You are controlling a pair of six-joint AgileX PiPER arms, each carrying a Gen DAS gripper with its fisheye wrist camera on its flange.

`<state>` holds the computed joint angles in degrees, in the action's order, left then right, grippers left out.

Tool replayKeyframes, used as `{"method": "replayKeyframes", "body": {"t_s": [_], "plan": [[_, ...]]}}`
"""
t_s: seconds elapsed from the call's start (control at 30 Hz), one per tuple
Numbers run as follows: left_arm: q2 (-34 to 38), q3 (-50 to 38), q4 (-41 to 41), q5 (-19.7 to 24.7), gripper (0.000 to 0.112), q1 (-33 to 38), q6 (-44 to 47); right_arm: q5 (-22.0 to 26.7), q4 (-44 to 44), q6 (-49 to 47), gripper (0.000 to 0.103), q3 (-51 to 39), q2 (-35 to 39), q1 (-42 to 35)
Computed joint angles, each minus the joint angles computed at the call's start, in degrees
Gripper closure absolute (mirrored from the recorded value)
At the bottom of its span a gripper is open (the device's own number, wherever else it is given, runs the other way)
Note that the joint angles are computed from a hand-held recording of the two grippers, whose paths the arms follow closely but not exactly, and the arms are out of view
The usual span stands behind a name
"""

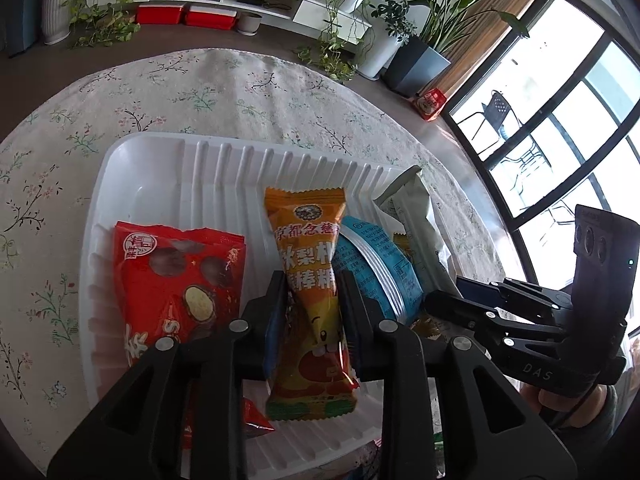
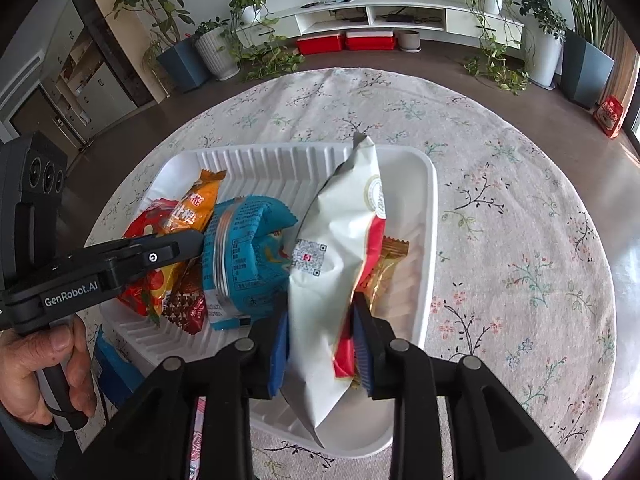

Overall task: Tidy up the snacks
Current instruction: 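Open both tools to release the snacks in the tray, then move both tools back over the remaining snacks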

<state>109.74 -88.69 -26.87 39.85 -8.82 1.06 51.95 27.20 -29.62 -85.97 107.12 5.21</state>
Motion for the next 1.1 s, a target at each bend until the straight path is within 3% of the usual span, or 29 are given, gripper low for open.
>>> {"method": "replayKeyframes", "body": {"t_s": [0.07, 0.17, 0.3, 0.4, 0.47, 0.67, 0.93, 1.1], "plan": [[-0.03, -0.08, 0.66, 0.00, 0.081, -0.20, -0.44, -0.08, 0.24, -0.11, 0.065, 0.33, -0.29, -0.10], [-1.06, 0.76, 0.35, -0.79, 0.054, -0.72, 0.50, -0.43, 0.92, -0.62, 0.061, 0.97, -0.77, -0.40], [-2.10, 0.88, 1.32, -0.70, 0.038, -1.70, -0.11, -0.31, 2.71, -1.56, 0.051, 1.88, -1.72, -1.57], [-3.78, 2.35, 1.34, -0.77, 0.032, -1.65, -0.40, -0.46, 4.57, -2.88, 0.042, 3.41, -3.54, -3.14], [-5.45, 4.15, -0.17, -1.02, 0.027, -1.07, 0.51, -0.43, 6.65, -4.45, 0.031, 4.82, -5.29, -4.51], [-14.71, 12.20, -3.44, -3.15, 0.011, 1.13, 2.63, 1.28, 15.03, -11.38, 0.013, 10.90, -12.06, -9.47], [-33.22, 25.76, -2.17, -6.12, 0.010, 2.01, 1.96, 3.61, 25.78, -21.37, 0.009, 24.82, -23.37, -17.48], [-45.98, 40.20, -0.93, -9.52, 0.010, 0.10, -2.09, 7.02, 30.67, -26.22, 0.009, 35.15, -27.90, -23.80]]}}
